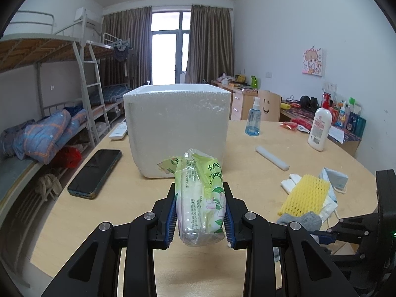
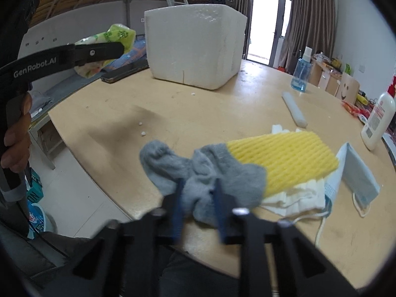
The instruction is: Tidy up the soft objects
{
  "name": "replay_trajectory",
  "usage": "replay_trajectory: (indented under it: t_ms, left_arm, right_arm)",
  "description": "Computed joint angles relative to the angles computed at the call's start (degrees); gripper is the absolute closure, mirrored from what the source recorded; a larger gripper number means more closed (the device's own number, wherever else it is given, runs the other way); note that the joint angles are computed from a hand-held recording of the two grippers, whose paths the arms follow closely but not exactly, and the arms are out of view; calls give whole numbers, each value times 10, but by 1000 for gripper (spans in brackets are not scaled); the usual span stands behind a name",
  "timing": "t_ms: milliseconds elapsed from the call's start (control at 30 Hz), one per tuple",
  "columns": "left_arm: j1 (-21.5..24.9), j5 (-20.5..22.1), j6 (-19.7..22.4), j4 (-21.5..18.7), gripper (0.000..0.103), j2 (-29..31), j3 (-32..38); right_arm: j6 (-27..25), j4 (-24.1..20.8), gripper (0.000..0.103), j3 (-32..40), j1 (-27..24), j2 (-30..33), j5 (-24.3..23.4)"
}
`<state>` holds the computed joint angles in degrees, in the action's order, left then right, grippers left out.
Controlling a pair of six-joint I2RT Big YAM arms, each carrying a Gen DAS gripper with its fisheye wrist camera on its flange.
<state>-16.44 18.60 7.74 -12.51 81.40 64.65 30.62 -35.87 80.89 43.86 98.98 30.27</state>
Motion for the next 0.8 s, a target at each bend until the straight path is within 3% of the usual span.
replay_trajectory:
  t_ms: [800]
  left_arm:
    - [19, -14, -16, 9, 69, -1, 31]
  right_arm:
    - [-78, 157, 86, 19, -39, -36, -46]
